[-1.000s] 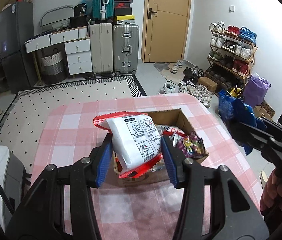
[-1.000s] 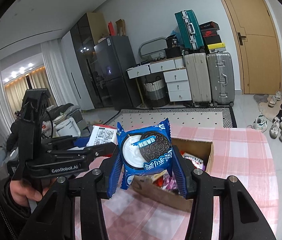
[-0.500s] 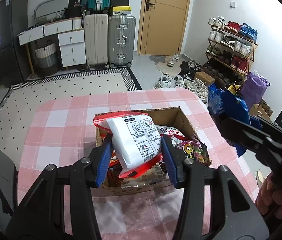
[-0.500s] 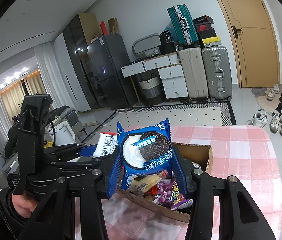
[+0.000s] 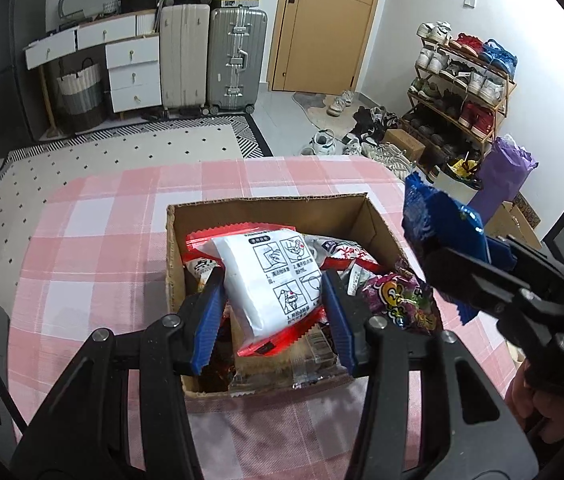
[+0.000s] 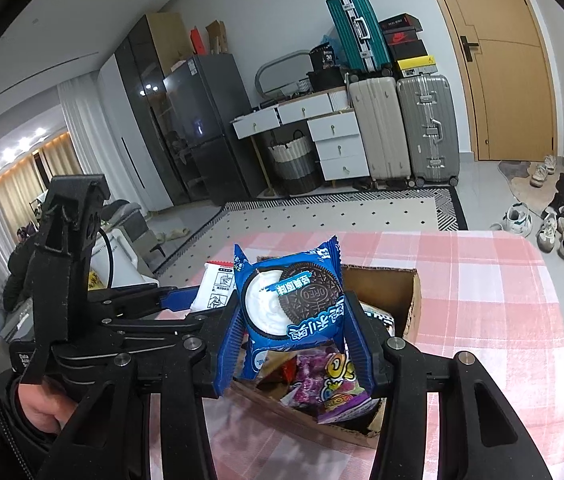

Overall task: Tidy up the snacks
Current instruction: 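Open both tools to drop the Oreo and wafer packs into the box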

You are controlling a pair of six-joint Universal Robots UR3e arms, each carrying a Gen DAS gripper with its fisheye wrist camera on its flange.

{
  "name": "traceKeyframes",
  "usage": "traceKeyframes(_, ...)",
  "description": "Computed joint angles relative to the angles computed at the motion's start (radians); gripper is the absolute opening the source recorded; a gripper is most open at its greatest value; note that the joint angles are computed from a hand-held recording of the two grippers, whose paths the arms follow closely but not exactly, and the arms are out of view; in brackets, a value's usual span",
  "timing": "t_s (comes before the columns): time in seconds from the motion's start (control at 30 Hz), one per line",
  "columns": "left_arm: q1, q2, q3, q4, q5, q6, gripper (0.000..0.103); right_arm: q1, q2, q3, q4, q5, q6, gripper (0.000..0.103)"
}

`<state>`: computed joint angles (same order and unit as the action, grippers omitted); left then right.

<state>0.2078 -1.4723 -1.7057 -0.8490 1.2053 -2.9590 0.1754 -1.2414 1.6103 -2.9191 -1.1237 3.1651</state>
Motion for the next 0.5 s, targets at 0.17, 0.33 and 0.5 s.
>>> traceKeyframes(0.17,0.049,-0.065,0.039,-0.073,-0.126,0.048,0.067,0.003,0.054,-0.040,0.000,-0.014,-0.004,0.072)
traceKeyframes(0.33,0.091,-0.061,0.007,-0.049,-0.139,0.042,0.080,-0.050,0.057,0.011,-0.096,0.072,0.032,0.089)
traceKeyframes(0.5,0.114,-0.021,-0.024,-0.050,-0.136,0.069,0.080,-0.074,0.017,0.052,-0.119,0.091,0.044,0.089)
